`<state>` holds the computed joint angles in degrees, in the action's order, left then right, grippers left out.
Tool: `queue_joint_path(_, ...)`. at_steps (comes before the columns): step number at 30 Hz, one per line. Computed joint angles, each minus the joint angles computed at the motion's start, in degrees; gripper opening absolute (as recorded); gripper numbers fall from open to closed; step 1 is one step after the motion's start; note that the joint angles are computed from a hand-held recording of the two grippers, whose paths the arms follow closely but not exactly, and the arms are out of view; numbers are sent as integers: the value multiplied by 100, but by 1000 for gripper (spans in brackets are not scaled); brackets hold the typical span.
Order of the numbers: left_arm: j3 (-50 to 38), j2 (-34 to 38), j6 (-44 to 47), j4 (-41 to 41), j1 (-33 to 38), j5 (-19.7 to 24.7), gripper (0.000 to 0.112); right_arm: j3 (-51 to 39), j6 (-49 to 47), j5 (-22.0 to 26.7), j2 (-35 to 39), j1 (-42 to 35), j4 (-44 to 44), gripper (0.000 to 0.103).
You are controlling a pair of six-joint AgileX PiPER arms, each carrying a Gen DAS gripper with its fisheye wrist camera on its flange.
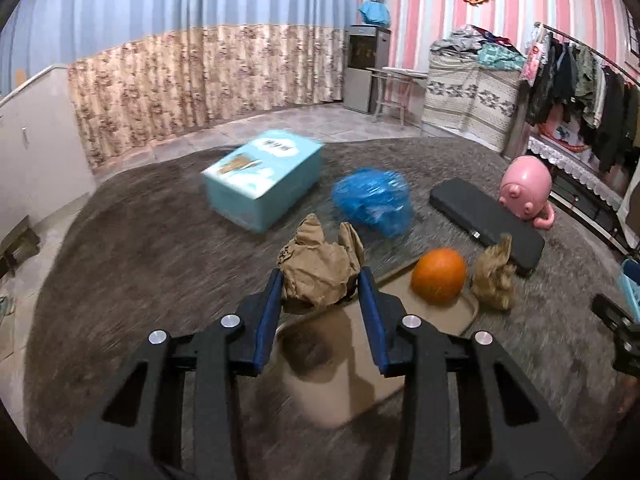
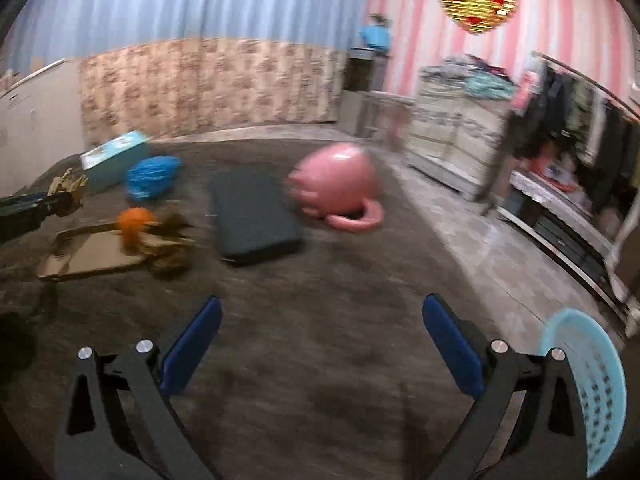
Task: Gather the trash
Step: 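Grasp the brown crumpled paper with the left tool, then grasp a second brown crumpled paper with the right tool while left holds the first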
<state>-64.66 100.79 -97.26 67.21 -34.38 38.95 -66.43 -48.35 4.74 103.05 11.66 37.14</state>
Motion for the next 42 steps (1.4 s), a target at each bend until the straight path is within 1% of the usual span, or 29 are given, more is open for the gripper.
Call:
queue_joint_path(3,476,-314,-287,96,-127,290,37,-448,340,384,315,332,-429,98)
queue_joint_path(4,627,-416,-379,133,-126,335,37,-521,510,414,379,424,-589,98)
queue_joint_path(6,869,-580,-539,185,-58,318,37,-800,1060,531,570,606,-1056,98)
queue_joint_path(9,1142,-771,-719,190,99,229,37,-1158,1325,725,795,707,-1129,98)
queue_joint_path(11,1244,-871,-771,157,162,212,37,-1431,1858,889,963,780,-1526,97)
queue_joint_path(13,1300,-928,-827,152,170,232,37,-1744,2050,1094,1170,814,-1649,97)
queue_joint_path(14,1318,-961,-846,132,167,235,37,-1908,2064,1216,1277,826,-1666,92)
queue_joint_path(15,1310,-961,-843,121,179,223,37,-2079,2020,1387,1392,828,-1653,83)
queue_joint_path(16,1306,-970,-839,102,162,244,37,-2244,1975,1585,1506,814,-1630,70)
queue_joint_path(17,1320,-974,-839,127,170,237,37,-2329,1812,1711,1572,776,-1456,63)
queue_joint_path(18,1330,-974,-853,139,169,240,37,-2332,1420,1825,1579,702,-1053,51)
queue_joint_path(19,1320,-975,-861,145,111,302,37,-2215,1027,1808,1505,633,-641,50)
queue_joint_path(21,1274,-994,-825,139,15,402,37,-1987,502,1707,1361,571,-134,48)
queue_joint_path(24,1050,-956,-707,72,-210,621,37,-1532,-105,1505,1007,473,354,47)
queue_joint_path(28,706,-846,-596,16,-458,777,37,-855,-972,1377,424,162,1111,47)
queue_joint_path(29,609,-807,-577,20,-538,812,37,-587,-1361,1318,197,34,1473,47)
queue_joint_path(31,395,-696,-520,12,-660,878,37,-307,-1751,1316,-60,-160,1853,47)
queue_joint_path(34,63,-505,-464,19,-843,942,37,339,-2636,1277,-630,-634,2651,47)
queue_joint_path(42,-1007,230,-345,8,-1347,860,37,1151,-3753,1216,-1513,-1767,3274,47)
